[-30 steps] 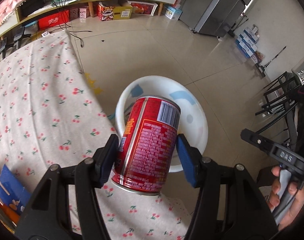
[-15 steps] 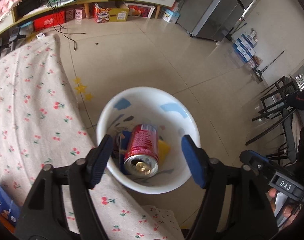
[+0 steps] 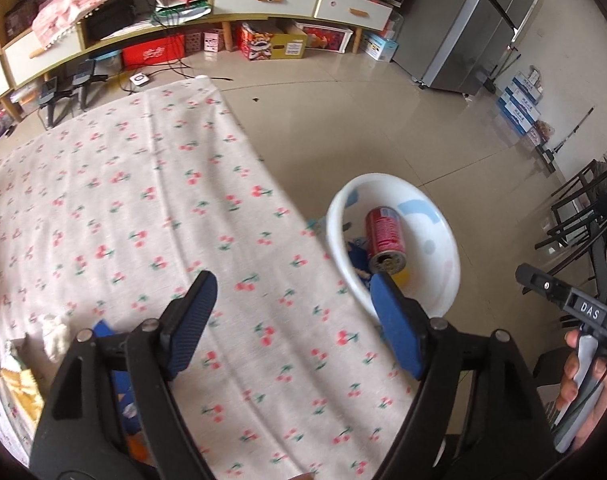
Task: Collect trash
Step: 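Move both grippers back over the table toward the remaining trash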
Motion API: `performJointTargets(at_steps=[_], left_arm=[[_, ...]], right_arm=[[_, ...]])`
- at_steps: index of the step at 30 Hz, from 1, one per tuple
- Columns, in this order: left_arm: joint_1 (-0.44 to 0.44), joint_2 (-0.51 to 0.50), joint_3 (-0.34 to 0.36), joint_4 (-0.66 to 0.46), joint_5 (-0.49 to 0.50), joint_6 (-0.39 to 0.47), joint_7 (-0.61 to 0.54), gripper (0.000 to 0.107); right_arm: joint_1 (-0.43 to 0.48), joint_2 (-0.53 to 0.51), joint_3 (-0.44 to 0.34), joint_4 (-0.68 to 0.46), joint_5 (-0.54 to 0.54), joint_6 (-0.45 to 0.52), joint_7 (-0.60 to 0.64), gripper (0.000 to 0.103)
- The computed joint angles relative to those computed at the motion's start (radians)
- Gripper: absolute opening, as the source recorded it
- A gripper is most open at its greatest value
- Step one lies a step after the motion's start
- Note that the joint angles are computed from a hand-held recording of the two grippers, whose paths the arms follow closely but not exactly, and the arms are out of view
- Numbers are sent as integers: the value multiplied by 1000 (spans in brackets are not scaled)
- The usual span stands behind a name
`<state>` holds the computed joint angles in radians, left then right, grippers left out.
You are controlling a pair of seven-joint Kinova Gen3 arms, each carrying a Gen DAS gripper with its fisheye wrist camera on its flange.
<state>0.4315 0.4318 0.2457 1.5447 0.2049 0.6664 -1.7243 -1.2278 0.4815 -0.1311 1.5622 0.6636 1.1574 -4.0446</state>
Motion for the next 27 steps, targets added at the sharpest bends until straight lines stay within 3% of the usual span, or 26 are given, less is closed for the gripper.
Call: performJointTargets(at_steps=[10, 16, 24, 27], left_arm=[[-134, -103, -11, 131, 61, -24, -97, 85], [-224, -154, -30, 197, 114, -21, -191, 88], [-305, -210, -88, 261, 119, -20, -261, 92], [-318, -220, -117, 277, 79, -26, -257, 94]], right_arm=[[0, 81, 25, -178, -2, 46, 164, 70], [-10, 163, 55, -349, -22, 89, 329, 72], [-19, 278, 110, -583, -78, 140, 542, 77], [-15, 326, 128, -681, -108, 159, 621, 77]])
